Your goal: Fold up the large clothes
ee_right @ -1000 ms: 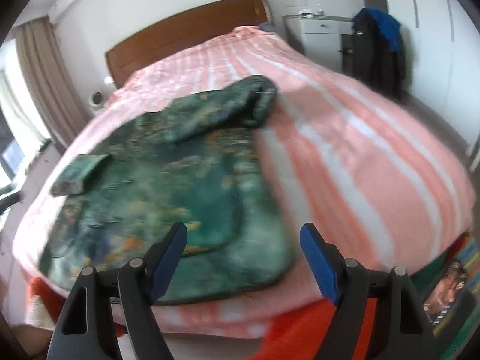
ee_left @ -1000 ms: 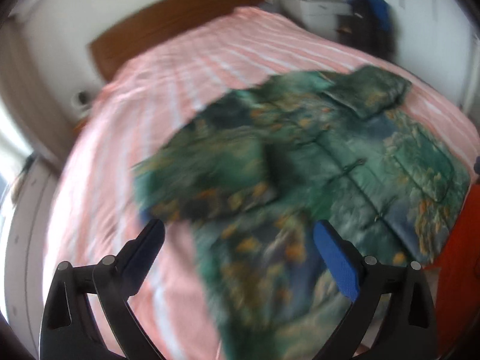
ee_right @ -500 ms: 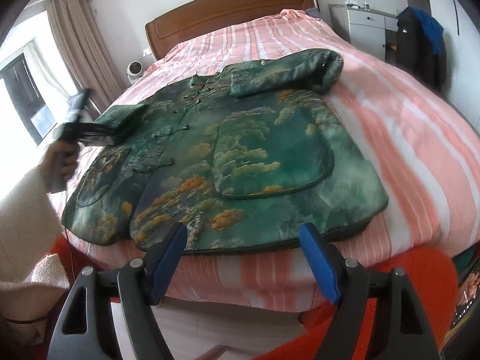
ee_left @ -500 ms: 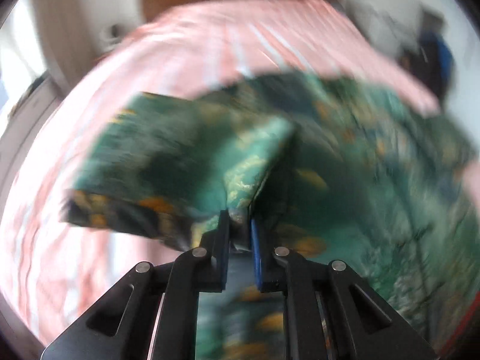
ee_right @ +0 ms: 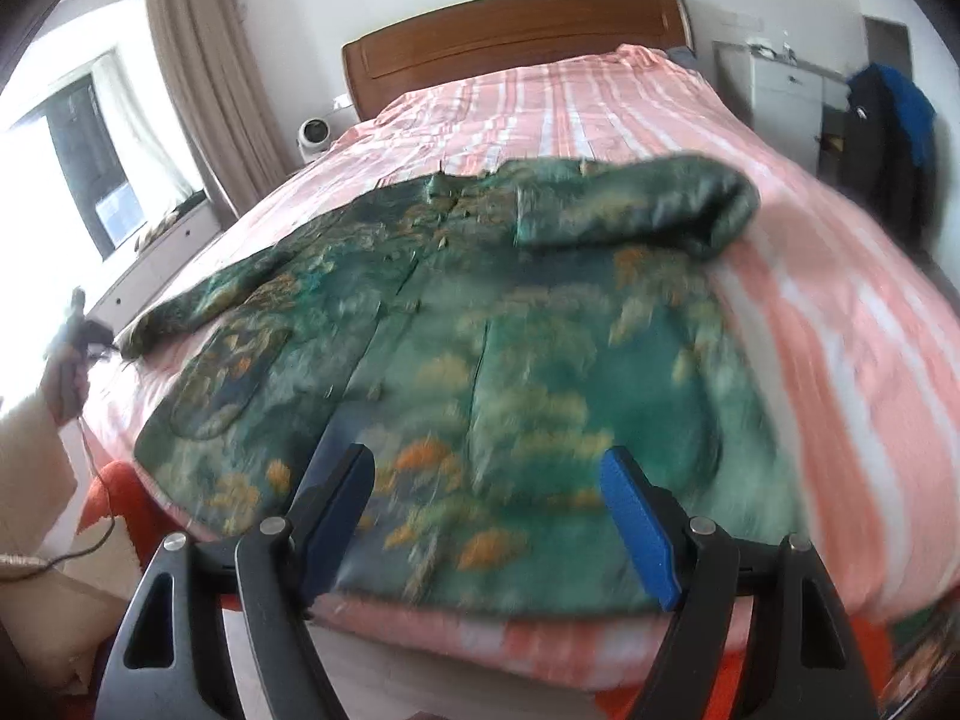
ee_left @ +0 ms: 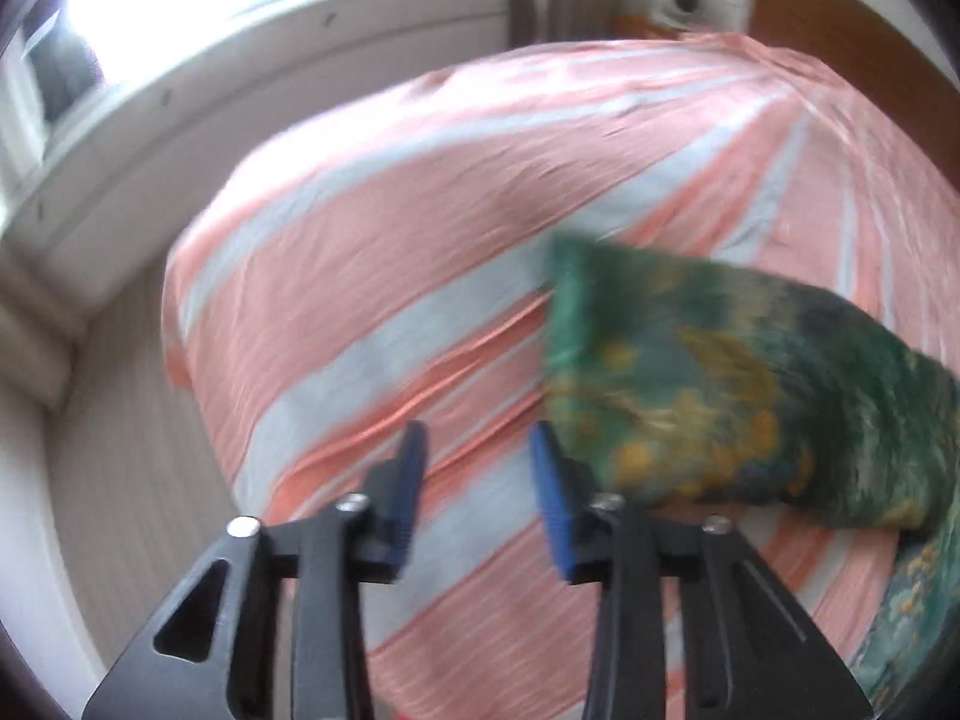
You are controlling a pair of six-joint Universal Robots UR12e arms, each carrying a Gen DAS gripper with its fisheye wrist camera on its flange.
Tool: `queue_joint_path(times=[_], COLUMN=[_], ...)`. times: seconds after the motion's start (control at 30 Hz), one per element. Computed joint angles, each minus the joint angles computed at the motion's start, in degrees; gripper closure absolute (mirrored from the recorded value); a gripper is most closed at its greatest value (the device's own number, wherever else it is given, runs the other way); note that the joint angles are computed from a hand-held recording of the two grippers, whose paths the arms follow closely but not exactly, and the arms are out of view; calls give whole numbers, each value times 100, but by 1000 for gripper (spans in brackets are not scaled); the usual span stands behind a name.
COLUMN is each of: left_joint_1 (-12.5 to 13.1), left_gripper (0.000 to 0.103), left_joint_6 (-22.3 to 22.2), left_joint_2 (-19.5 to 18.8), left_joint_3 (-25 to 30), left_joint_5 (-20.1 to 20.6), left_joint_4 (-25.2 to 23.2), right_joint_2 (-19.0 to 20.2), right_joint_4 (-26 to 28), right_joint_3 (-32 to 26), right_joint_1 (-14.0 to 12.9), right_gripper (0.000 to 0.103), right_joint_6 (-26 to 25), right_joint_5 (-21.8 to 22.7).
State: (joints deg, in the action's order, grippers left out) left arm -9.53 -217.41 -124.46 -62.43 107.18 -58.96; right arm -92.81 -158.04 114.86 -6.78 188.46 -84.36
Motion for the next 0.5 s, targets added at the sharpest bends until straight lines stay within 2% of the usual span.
queue_joint_path(times=[0.03, 0.1, 0.2, 0.27, 0.33, 0.4, 0.47, 0.5], left_joint_1=[18, -32, -222, -346, -525, -676, -770, -827], left_gripper=[53, 36, 32, 28, 24, 20, 20, 20], left_joint_6=[-82, -49, 193, 372, 609, 804, 889, 912], left_joint_2=[128, 237, 414, 350, 388, 390, 443, 379], left_joint_3=[-265, -476, -755, -635, -686, -659, -659, -593], left_joint_5=[-100, -132, -243, -337, -336, -385, -440, -491], left_joint_4=[254, 507, 970, 1074, 1272, 1364, 1320, 1306], right_joint_2=[83, 363, 988, 1511, 2044, 2441, 2821, 2912], right_joint_4=[61, 95, 203, 296, 352, 540, 680, 544], right_joint_3=[-148, -502, -1145, -1634, -2118, -2510, -2853, -2907], right_joint_1=[-5, 48, 145, 224, 286, 327, 363, 346], right_gripper=[17, 8, 7, 7, 7, 8, 13, 29], right_joint_6=[-223, -892, -1986, -2733, -3203, -3375, -3554, -3529], right_joint_5=[-130, -632, -1241, -1655, -2118, -2482, -2898, -2912])
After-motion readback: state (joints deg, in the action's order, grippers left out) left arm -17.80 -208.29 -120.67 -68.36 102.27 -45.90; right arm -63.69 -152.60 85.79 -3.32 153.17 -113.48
